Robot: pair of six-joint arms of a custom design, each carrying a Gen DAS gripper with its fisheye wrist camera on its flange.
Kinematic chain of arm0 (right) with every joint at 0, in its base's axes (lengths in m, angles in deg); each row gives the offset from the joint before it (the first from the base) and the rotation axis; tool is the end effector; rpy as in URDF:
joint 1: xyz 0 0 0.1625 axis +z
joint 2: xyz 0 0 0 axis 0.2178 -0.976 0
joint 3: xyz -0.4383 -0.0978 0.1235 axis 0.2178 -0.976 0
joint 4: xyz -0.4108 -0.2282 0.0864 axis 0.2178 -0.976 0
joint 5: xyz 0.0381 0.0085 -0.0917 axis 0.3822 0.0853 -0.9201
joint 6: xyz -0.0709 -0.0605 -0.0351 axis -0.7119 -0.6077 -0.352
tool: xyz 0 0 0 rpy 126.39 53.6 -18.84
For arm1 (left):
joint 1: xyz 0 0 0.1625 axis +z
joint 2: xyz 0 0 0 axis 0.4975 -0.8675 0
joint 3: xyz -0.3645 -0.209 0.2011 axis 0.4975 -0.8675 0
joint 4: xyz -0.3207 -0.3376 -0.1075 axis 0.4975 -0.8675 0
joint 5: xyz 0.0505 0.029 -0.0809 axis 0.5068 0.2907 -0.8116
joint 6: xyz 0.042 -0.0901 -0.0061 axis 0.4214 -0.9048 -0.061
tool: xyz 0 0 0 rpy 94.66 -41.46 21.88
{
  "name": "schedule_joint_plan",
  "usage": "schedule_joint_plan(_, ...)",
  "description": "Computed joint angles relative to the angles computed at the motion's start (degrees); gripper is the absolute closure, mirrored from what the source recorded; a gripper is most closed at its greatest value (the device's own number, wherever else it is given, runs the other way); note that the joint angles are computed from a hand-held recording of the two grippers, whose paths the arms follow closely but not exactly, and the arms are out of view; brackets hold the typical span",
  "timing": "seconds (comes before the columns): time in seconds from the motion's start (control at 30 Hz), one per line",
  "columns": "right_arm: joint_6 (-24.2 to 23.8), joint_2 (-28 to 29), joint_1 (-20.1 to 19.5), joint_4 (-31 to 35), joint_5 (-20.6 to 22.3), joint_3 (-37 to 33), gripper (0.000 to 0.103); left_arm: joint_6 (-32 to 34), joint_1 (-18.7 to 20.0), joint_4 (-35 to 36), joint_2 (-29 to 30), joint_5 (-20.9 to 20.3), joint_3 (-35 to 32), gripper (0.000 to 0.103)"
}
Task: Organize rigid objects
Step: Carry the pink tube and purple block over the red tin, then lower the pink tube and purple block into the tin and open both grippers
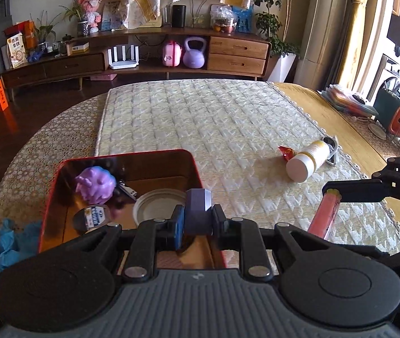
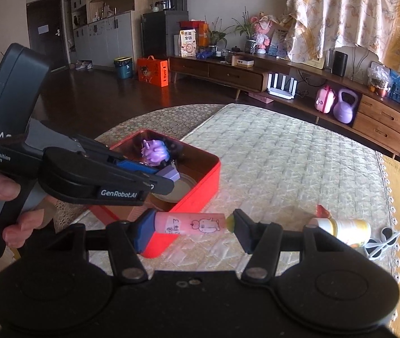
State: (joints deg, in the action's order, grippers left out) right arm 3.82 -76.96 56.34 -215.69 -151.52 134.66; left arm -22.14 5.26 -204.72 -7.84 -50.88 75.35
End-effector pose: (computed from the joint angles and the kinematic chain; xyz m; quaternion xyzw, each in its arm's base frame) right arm -0.0283 -0.4560 0.2931 0.3610 -0.8504 0.2908 0.2487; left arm -0.3507 -0.4955 -0.0834 0.2685 0.8797 -0.2968 0.2569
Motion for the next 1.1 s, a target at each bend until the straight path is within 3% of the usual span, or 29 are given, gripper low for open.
schedule_joint_plan(0.4, 3.1, 9.1, 4.7, -3.5, -4.2, -2.4, 0.044, 0.0, 4.5, -0.1, -3.7, 5.3, 2.8, 0.083)
schedule_joint_plan(0.7, 6.9, 15.5, 7.3, -4.6, -8.0, -4.6, 0.044, 2.5, 8.5, 0.4, -4.1, 4.9, 1.2, 0.083)
schedule_joint_plan(1.1, 12.7, 20.2, 9.0, -4.0, -13.4, -7.1, 0.044, 2.9, 10.6, 3.6, -2.4, 4.9, -2.2, 0.082)
